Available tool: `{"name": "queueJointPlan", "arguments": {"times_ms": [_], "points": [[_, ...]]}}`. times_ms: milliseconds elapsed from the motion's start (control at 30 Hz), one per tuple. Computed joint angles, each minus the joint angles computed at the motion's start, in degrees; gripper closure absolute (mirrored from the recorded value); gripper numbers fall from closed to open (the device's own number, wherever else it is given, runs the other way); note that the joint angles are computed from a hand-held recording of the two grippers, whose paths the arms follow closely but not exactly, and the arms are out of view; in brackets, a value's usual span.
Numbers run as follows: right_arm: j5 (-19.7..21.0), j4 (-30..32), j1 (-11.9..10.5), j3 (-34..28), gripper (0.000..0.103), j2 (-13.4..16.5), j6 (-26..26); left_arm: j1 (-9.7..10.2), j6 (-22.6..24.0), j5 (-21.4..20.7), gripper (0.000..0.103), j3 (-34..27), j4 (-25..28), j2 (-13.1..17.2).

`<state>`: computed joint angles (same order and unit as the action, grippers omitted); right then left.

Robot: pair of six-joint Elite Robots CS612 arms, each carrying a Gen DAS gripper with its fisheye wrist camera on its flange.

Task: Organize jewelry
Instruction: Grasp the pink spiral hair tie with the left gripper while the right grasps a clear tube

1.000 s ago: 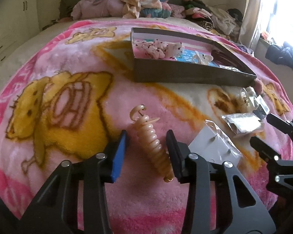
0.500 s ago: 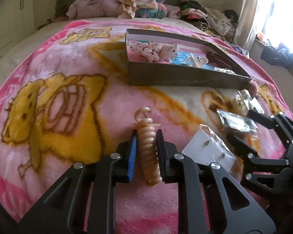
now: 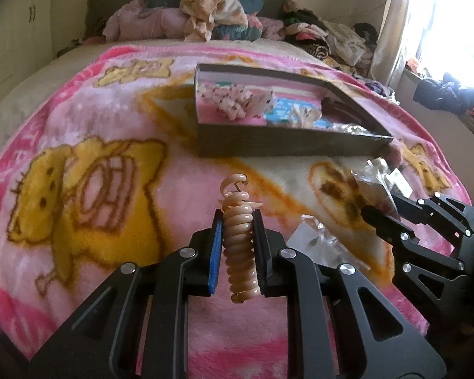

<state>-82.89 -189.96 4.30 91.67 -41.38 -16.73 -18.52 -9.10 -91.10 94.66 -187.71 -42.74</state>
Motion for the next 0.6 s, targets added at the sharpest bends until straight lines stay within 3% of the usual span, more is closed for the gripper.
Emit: {"name": "queueJointPlan", "arguments": {"times_ms": [233,600], "points": [[4.5,1.0,-1.4,0.8,0.080,-1.6,5.6,-0.52,0.4,-0.3,0.092,0.1,-1.1,-0.6],[4.0,-1.3,-2.7,1.9,0.081,-2.8,8.9,-1.70,1.7,-0.7,0.092,-1.4,-1.0,-0.5]]}}
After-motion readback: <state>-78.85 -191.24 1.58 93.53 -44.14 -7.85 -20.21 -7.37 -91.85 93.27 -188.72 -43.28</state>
